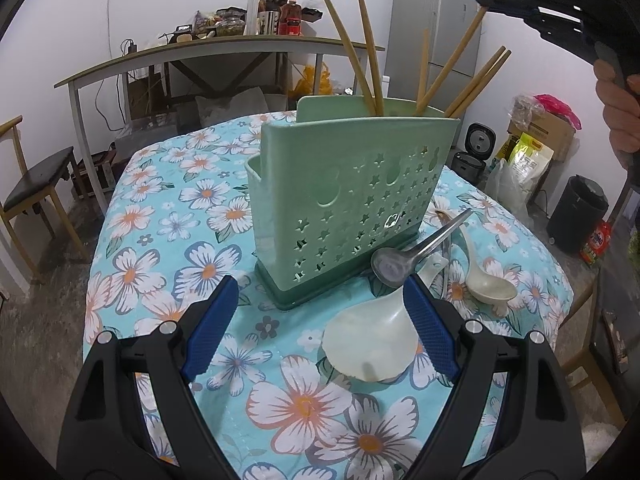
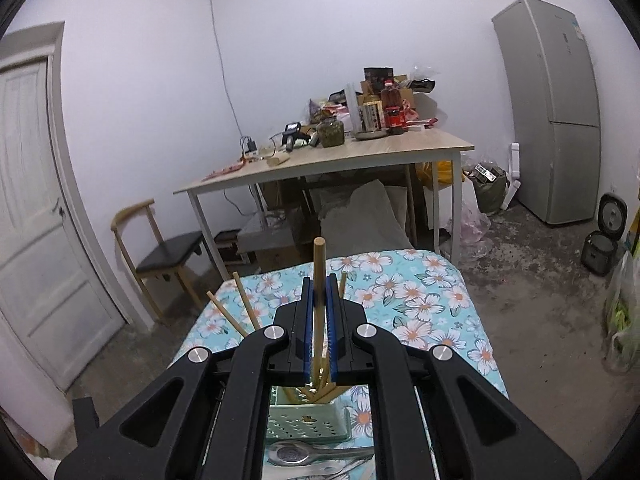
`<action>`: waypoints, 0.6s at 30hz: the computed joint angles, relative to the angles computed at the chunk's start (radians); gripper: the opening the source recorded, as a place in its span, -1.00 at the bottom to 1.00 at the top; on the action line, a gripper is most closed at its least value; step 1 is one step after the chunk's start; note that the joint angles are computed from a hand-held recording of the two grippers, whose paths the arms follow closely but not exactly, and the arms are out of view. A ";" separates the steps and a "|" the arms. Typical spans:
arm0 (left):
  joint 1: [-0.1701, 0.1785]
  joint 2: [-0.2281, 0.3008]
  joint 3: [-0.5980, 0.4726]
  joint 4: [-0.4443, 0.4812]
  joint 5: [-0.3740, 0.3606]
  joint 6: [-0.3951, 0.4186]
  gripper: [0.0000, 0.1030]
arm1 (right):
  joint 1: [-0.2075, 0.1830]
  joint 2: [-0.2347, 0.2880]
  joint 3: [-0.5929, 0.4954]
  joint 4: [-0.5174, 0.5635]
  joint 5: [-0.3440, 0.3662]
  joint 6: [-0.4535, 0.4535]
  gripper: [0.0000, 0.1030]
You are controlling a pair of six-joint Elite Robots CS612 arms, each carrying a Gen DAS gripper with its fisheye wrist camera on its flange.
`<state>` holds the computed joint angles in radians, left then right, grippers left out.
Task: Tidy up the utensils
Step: 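Lower the right tool's chopstick into the green holder and open it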
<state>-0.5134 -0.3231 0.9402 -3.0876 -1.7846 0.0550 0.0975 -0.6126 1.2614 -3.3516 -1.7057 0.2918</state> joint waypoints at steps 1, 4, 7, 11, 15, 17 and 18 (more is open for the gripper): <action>0.000 0.000 0.000 0.000 0.000 0.000 0.56 | 0.001 0.003 -0.008 0.009 0.001 0.000 -0.85; 0.000 0.000 0.001 0.000 0.001 0.002 0.56 | -0.001 0.004 -0.014 0.017 0.017 0.011 -0.59; 0.000 0.001 -0.002 0.004 -0.001 0.000 0.56 | -0.006 0.004 -0.009 -0.012 0.032 0.024 -0.29; 0.001 0.003 -0.004 0.008 -0.004 -0.003 0.56 | -0.009 0.002 -0.005 -0.026 0.040 0.039 -0.24; 0.001 0.003 -0.004 0.009 -0.006 -0.004 0.56 | -0.014 -0.001 0.004 -0.044 0.048 0.065 -0.24; 0.001 0.002 -0.001 0.008 -0.004 -0.002 0.56 | -0.015 -0.005 0.016 -0.064 0.045 0.076 -0.22; 0.000 0.001 0.001 0.009 -0.004 -0.001 0.56 | -0.016 -0.009 0.028 -0.082 0.045 0.083 -0.19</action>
<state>-0.5133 -0.3221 0.9413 -3.0790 -1.7882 0.0542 0.0811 -0.6213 1.2894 -3.4336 -1.6612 0.3751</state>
